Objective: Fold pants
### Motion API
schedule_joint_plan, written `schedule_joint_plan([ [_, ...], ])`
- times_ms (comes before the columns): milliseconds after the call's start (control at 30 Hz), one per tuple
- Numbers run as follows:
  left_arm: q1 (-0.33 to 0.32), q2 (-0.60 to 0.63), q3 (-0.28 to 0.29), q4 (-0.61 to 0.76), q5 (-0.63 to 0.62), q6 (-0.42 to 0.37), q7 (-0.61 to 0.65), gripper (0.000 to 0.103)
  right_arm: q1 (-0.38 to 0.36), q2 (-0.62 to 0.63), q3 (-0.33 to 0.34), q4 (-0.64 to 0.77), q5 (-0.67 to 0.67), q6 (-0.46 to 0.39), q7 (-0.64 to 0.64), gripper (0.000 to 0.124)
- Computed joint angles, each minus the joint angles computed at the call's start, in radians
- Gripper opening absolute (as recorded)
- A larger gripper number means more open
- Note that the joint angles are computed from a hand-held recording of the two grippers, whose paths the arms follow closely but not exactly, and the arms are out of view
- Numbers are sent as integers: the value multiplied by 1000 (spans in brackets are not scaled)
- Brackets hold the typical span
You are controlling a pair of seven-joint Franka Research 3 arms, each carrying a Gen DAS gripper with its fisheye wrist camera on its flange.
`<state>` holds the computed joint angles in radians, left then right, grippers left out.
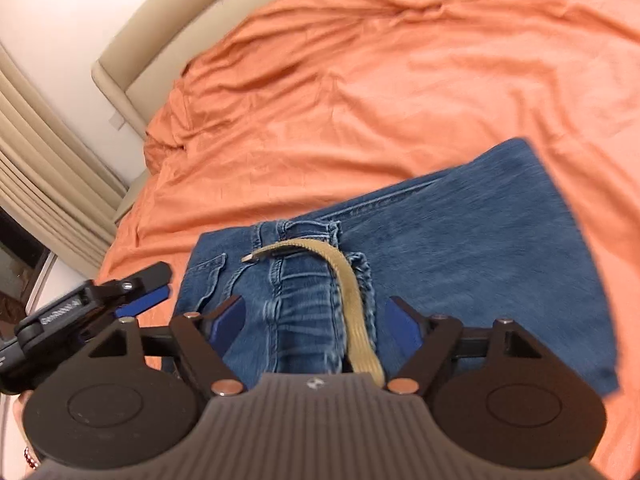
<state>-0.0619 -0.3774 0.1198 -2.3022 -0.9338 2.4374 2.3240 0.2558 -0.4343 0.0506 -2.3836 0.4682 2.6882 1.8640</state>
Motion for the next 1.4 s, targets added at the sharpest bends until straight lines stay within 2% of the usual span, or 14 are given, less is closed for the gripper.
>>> schedule_joint_plan([
  [133,15,35,-26,9,59,76,-46,69,36,123,-55,72,103,-30,-68,73],
  [300,14,57,-7,28,39,62,-52,69,43,211,-81,113,281,-59,-175,73],
  [333,16,61,-8,31,33,62,-50,69,42,214,-79,111,311,-58,-199,61],
  [400,22,65,-13,33,35,67,-52,69,42,222,-83,118,385,-76,-245,46],
  [467,27,68,-21,32,44,84,-55,68,36,209,-70,106,417,-59,-260,28],
  [533,29,63,-20,27,42,99,-51,68,26,189,-47,102,375,-36,-255,16],
  [600,28,57,-14,24,27,115,-54,67,14,176,-23,124,283,-36,-229,13],
  [800,29,37,18,25,-47,122,-37,65,19,190,-17,293,165,-94,-209,11],
  [933,19,14,39,25,-124,109,29,65,0,211,-17,431,75,-175,-178,7],
  [1033,22,13,36,28,-128,83,44,65,-33,194,-16,477,-12,-209,-132,6],
  [1200,25,18,16,21,-100,43,65,65,-112,116,-19,401,-147,-239,-4,6],
  [1333,15,9,1,6,-67,6,108,63,-178,56,-24,258,-218,-240,85,5],
  [1400,7,0,-12,-7,-43,13,135,63,-203,31,-31,182,-234,-219,119,3],
])
